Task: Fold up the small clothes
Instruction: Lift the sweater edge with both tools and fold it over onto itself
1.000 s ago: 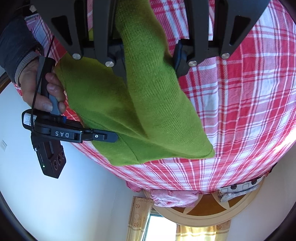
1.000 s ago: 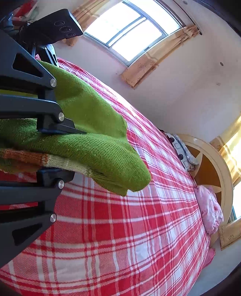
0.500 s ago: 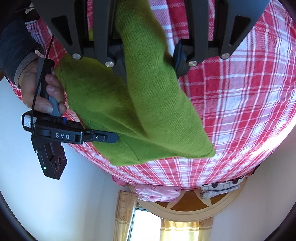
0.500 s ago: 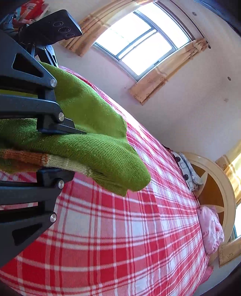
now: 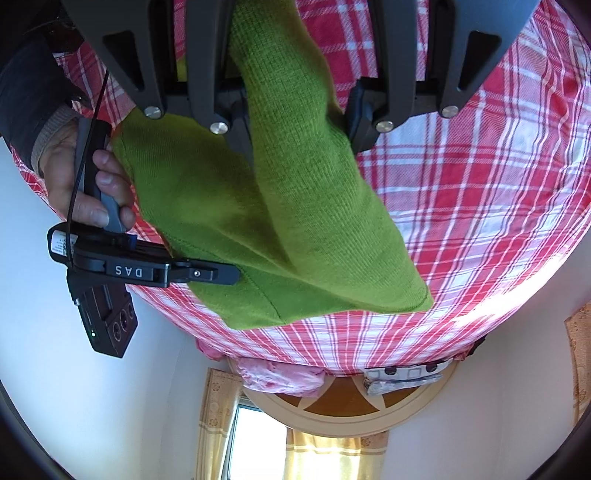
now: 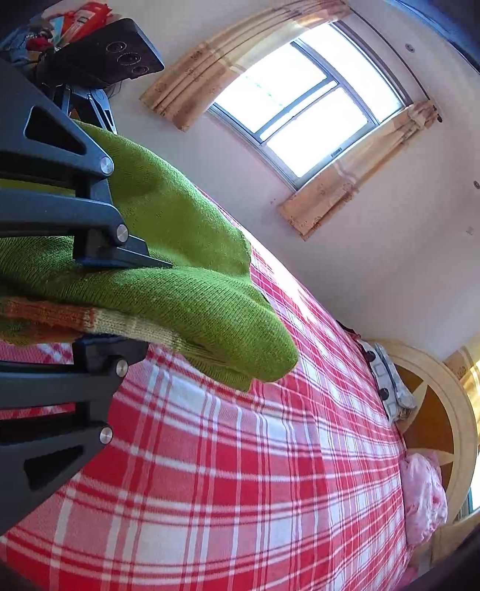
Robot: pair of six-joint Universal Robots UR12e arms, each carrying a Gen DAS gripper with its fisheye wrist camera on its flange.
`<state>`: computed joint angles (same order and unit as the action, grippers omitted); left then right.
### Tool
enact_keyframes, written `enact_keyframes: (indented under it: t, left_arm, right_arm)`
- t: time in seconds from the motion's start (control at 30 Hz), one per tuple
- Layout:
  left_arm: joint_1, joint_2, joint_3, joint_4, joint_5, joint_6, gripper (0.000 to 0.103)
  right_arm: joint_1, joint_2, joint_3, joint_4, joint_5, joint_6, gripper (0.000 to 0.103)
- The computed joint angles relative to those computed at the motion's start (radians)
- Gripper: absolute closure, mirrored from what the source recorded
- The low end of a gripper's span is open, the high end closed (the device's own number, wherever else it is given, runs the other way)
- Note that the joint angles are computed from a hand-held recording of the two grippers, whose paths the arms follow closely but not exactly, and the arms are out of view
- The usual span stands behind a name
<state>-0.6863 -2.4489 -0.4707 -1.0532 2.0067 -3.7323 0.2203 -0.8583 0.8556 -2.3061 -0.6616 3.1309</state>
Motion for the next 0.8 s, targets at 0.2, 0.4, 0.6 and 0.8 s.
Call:
enact_keyframes:
  t: [0.2,0.4,0.6,0.8]
  left_arm:
    - [-0.004,0.063,-0.114,0.043,0.028,-0.025,0.063]
    - [-0.008,0.105,-0.190,0.061,0.060,-0.041,0.063]
    - [-0.006,0.149,-0.274,0.077,0.087,-0.067,0.063]
    - [0.000,0.189,-0.343,0.068,0.106,-0.119,0.063]
  right_arm:
    - [0.020,0.005,-0.013,0.023,0.007,-0.027,0.076]
    - [0.039,0.017,-0.037,0.056,0.016,-0.045,0.076]
    - [0.062,0.040,-0.078,0.098,0.028,-0.060,0.076]
    - [0.092,0.080,-0.145,0.181,0.040,-0.089,0.076]
